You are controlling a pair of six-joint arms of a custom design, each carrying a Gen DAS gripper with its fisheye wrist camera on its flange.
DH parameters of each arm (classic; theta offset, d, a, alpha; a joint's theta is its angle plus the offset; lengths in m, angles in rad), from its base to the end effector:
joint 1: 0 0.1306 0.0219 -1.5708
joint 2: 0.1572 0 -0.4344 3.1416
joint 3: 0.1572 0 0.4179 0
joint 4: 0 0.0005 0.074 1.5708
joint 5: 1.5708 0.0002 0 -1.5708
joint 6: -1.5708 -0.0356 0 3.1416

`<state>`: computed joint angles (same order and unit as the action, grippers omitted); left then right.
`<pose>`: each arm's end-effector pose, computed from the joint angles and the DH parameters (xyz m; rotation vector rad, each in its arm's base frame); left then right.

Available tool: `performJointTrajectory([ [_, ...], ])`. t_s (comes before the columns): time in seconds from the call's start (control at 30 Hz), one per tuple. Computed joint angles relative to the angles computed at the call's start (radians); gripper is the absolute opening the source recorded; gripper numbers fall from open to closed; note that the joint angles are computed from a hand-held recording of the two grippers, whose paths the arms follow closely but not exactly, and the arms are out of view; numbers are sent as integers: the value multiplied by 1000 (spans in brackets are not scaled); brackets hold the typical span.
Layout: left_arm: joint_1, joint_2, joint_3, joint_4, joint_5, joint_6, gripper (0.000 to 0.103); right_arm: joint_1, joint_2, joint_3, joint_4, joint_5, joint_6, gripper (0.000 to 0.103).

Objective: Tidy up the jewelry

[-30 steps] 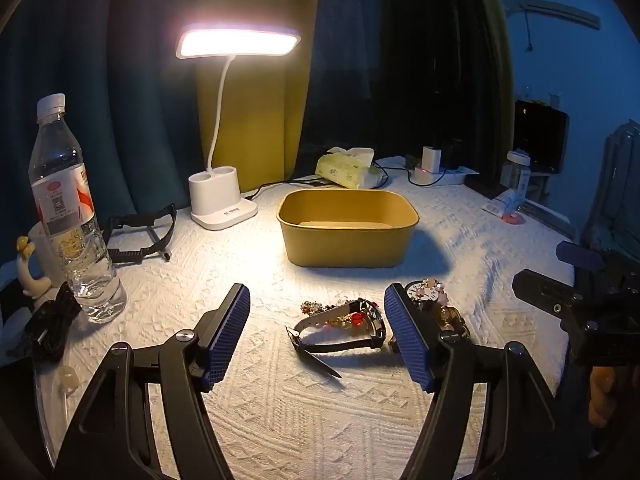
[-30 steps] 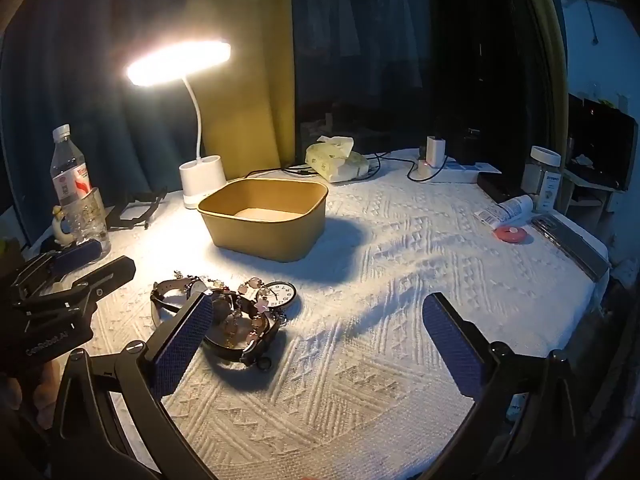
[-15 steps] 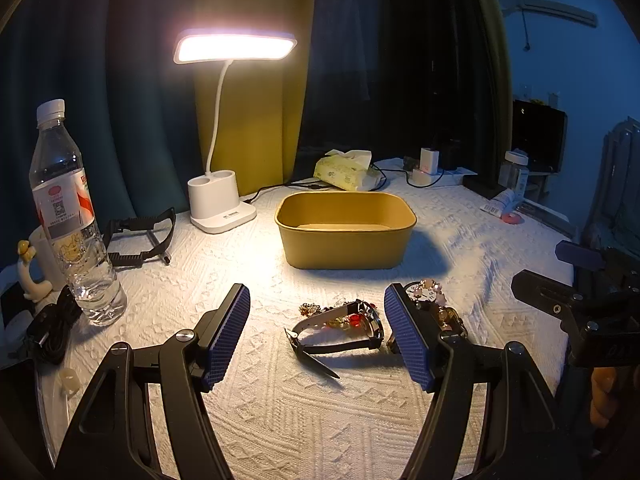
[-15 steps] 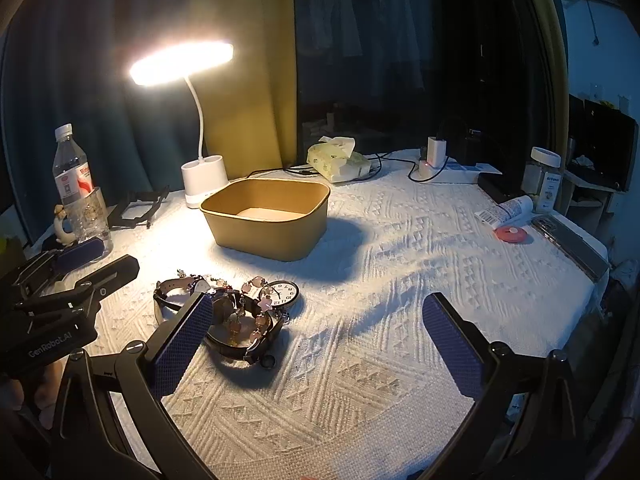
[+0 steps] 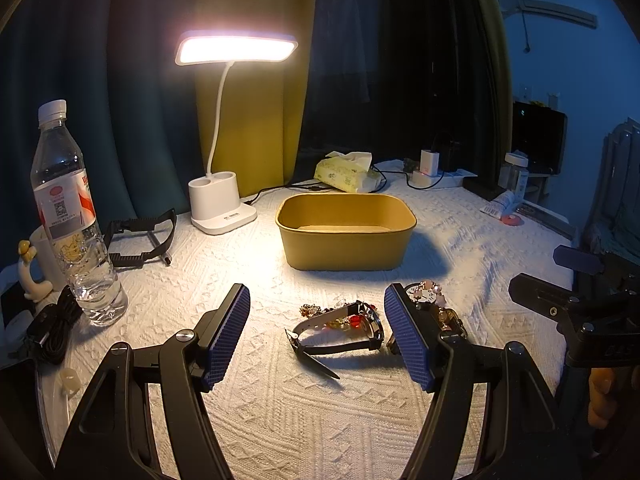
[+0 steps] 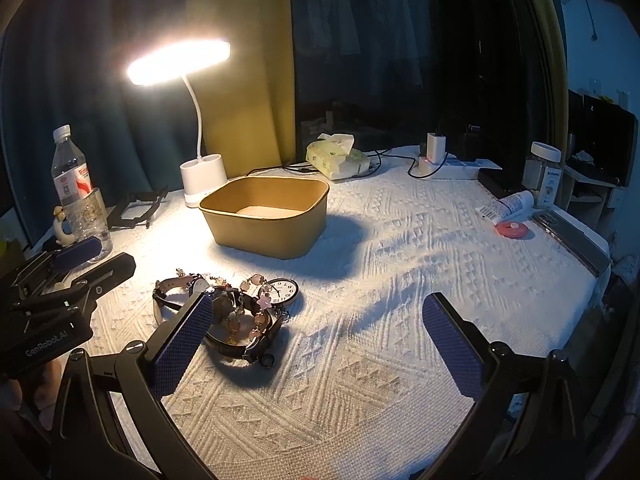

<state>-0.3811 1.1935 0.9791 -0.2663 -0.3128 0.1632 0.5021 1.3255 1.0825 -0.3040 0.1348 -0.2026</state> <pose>0.4039 -0.1506 0.4156 0.0276 2.0262 -0.0224 0.4255 0.2276 0.4058 -0.2371 2.1114 0.2771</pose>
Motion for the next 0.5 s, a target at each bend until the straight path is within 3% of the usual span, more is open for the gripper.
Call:
performJointTrajectory([
  [0.5, -7, 3, -3, 6, -6, 2, 73, -1, -1, -2, 3, -9, -9, 103],
])
